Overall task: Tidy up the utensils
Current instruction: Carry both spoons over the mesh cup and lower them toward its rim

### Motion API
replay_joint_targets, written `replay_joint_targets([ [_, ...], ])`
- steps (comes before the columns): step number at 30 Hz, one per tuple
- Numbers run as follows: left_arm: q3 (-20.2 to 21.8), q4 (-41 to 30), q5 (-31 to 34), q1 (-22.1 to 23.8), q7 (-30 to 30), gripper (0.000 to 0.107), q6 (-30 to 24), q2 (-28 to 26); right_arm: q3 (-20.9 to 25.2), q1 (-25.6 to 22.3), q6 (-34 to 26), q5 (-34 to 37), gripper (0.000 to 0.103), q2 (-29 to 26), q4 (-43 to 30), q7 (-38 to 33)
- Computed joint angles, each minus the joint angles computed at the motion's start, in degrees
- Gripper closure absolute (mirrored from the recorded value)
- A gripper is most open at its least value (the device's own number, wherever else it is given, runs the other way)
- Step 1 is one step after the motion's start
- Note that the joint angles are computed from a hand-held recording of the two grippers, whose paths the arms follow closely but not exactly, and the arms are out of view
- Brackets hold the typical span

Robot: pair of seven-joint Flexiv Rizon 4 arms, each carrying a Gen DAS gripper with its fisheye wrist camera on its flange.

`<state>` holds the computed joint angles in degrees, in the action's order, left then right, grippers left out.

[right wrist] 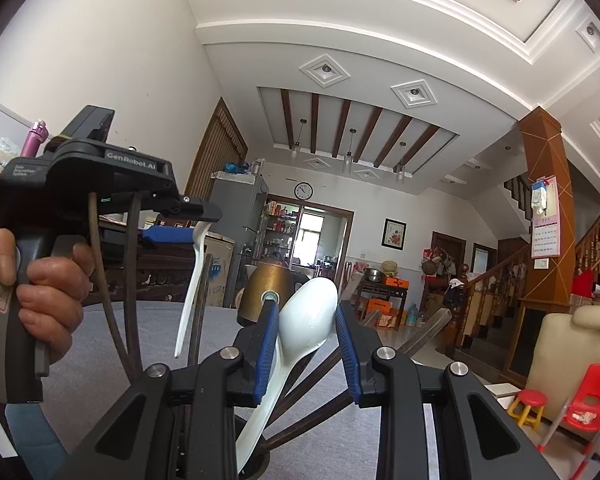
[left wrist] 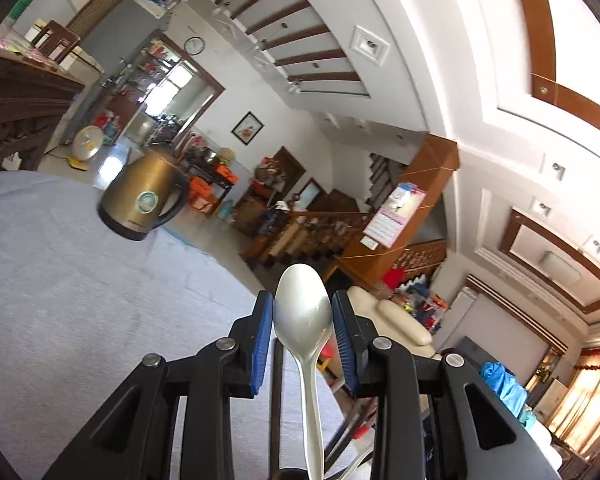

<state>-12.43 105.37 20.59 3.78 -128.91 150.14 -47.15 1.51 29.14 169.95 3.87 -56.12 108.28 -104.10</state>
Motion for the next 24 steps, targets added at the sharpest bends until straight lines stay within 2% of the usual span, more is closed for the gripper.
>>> replay_joint_targets([
  [6,-0.4,-0.2,1.4,1.1,-0.8,0.075,-2.4,1.6,0.1,0.2,1.2,0.8,0.071,-0.4,0.5,-0.4],
  [9,1.0,-0.9,1.5,-0.1,2.5,0.075,-5.5,3.7,0.2,0.1,1.4,0.8,0.071,0.1,0.9,0.0],
  [11,0.5,-2.2,4.3,1.0,3.7,0.075,-9.0,4.3,0.2,0.1,1.7,0.8,0.071,0.2,1.0,-0.1],
  [15,-1.4,-3.2,8.0,3.2,4.9,0.075,-11.8,3.6,0.2,0.3,2.9,0.9,0.071,-0.2,1.4,-0.2],
  [16,-3.3,-3.8,10.2,4.8,3.3,0.075,-11.1,2.5,0.2,0.4,2.8,1.0,0.071,-0.2,1.4,-0.4],
  [19,-3.1,-3.4,10.4,4.9,2.9,0.075,-7.4,1.5,0.2,0.3,1.9,1.2,0.071,0.0,1.4,-0.1],
  [24,-3.4,-4.3,12.6,5.8,0.1,0.075,-7.0,1.7,0.5,-0.1,0.2,1.2,0.071,0.8,1.7,1.0],
])
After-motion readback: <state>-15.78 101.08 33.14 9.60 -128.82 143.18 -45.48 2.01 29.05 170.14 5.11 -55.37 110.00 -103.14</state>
